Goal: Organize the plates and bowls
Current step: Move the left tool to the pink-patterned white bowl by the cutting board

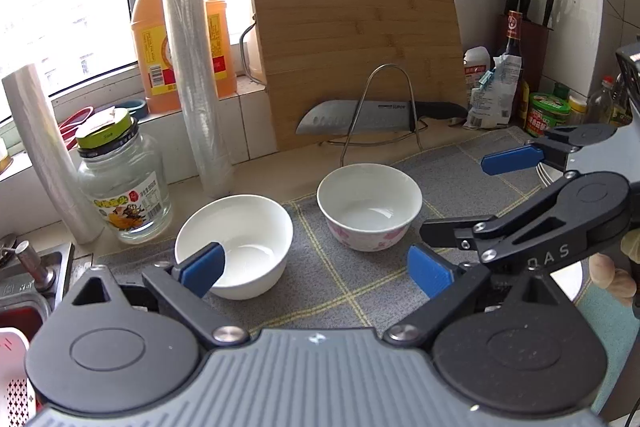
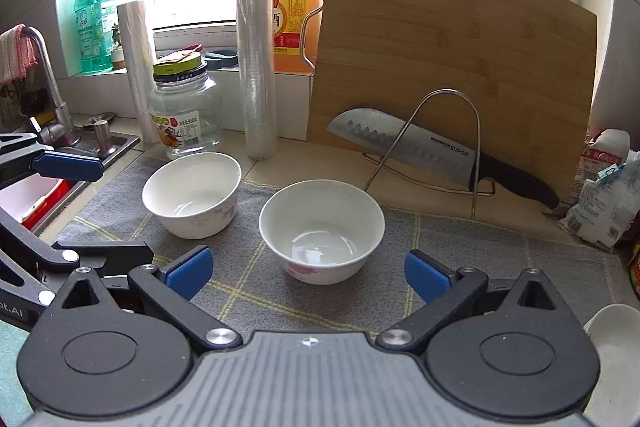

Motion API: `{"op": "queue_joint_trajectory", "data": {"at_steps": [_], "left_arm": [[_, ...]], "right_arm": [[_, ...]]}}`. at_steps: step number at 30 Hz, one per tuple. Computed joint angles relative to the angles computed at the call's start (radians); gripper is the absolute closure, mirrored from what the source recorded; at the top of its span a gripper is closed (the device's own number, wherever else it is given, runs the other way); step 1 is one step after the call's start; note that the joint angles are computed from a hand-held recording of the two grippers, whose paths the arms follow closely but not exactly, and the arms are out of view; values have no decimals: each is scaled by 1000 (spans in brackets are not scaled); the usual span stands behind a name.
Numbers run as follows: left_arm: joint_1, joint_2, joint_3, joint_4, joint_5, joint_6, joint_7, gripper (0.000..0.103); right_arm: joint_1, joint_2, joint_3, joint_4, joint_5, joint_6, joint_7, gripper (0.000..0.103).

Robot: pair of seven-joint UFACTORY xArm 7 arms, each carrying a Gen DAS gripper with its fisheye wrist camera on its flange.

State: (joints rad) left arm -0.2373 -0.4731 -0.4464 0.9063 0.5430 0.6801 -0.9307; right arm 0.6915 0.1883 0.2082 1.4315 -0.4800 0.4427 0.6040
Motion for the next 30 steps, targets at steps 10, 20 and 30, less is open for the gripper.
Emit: {"op": "queue_joint_trajectory", "data": {"at_steps": [10,20,30], "left_arm": [[-38,161,141,133,-107,-63,315,4],[-76,387,239,283,-277,-90,583,3],[-101,538,275,400,-432,-42,779,8]], "right_arm": [[63,57,-36,88,-185,135,212,0],[110,159,-44,199,-150,227,156,0],[142,265,-78,312,-99,289,105,0]]}}
